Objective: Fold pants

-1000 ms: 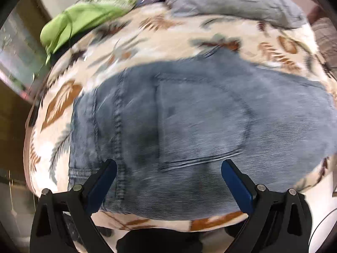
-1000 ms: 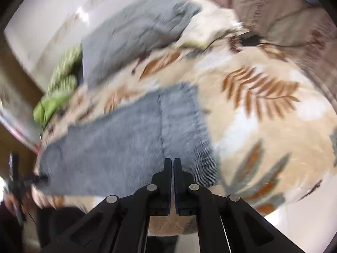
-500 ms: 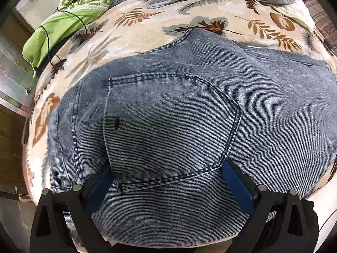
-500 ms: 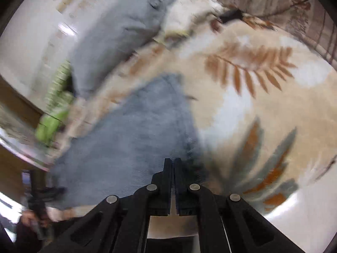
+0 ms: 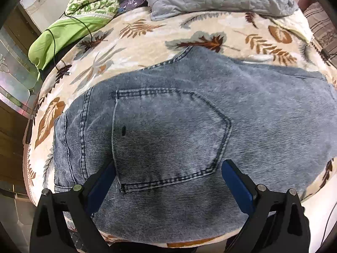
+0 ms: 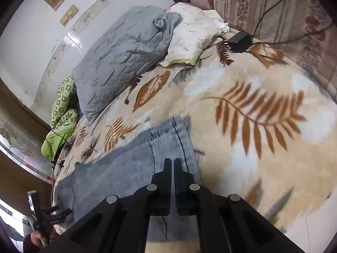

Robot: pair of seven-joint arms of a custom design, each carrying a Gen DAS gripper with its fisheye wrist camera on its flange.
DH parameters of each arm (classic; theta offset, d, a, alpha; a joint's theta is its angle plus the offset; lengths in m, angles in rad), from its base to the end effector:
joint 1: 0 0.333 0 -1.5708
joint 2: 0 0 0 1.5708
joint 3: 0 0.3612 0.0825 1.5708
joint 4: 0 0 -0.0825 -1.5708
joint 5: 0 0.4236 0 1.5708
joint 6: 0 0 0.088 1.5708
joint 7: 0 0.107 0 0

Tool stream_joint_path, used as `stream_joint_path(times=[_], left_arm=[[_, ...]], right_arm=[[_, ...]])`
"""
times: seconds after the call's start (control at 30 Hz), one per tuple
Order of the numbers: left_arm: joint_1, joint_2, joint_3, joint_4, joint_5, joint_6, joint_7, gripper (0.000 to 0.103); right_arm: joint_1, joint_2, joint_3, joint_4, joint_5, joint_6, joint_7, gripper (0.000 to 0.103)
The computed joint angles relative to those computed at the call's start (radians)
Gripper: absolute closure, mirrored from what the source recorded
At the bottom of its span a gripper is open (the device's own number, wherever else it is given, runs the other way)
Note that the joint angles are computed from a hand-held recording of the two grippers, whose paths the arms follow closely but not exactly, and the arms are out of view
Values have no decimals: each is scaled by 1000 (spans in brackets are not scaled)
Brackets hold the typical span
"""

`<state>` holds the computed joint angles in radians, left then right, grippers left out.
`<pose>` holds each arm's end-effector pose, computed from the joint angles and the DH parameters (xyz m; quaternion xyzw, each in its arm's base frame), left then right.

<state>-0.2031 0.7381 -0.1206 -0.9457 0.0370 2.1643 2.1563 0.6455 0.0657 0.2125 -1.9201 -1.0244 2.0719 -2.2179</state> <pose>0.8295 -0.2318 0.5271 -0.3327 0.9118 -0.1606 0.1793 0.4498 0.4486 0.5166 -0.1871 0.8805 -0.2419 0.3621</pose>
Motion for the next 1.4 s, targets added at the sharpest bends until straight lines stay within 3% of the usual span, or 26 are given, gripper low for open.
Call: stream_joint_path(times=[0.13, 0.2, 0.27, 0.33, 0.5, 0.57, 0.6, 0.63, 0.67, 0.7, 0.8, 0.9, 0.97, 1.03, 1.17, 1.3, 1.4], left_arm=[[-13, -30, -10, -48, 3, 23, 28, 3], [-42, -40, 7, -78, 44, 55, 26, 3], [-61, -19, 9, -49, 66, 24, 43, 3], [-84, -20, 25, -51, 100, 21, 25, 3], [-76, -82, -32, -125, 48, 69, 87, 3], [-91, -97, -41, -149, 41, 81, 103, 3], [-100, -104, -43, -164, 40, 84, 108, 3], [-107, -111, -48, -177, 39, 83, 118, 3], [-116, -118, -52, -195, 39, 82, 128, 3], [-124, -125, -52, -212, 42, 85, 132, 3], [-149, -131, -47, -240, 55, 66, 127, 3], [-158, -127, -43, -266, 70, 65, 132, 2], [-155, -108, -44, -226, 50, 22, 109, 2], [-161, -91, -40, -179, 46, -27, 82, 2], [-138, -131, -82, -229, -7, 13, 133, 2], [-143, -140, -98, -242, -40, 0, 178, 2], [-170, -131, -77, -250, -11, 4, 169, 2]], right_arm=[[-8, 41, -9, 15, -12, 104, -26, 100], [-15, 84, -15, 37, 80, 140, -108, 100], [-4, 98, -28, 30, 94, 167, -109, 99], [28, 72, -37, -9, 3, 170, 24, 99], [77, 25, -5, -93, -283, 172, 356, 98], [90, 31, 12, -113, -364, 169, 494, 89], [100, 41, 20, -117, -397, 150, 567, 73], [113, 52, 26, -122, -437, 123, 657, 43], [124, 65, 30, -122, -462, 91, 727, 27], [138, 78, 34, -118, -473, 48, 774, 20], [166, 80, 33, -121, -495, -48, 811, 20], [160, 34, 34, -172, -522, -62, 862, 20], [146, -6, 40, -211, -493, -64, 851, 20], [116, -49, 38, -265, -515, -6, 896, 20], [33, -76, 18, -319, -661, 178, 1010, 20], [-30, -102, 1, -319, -655, 326, 901, 20], [-81, -101, -20, -297, -601, 450, 779, 20]])
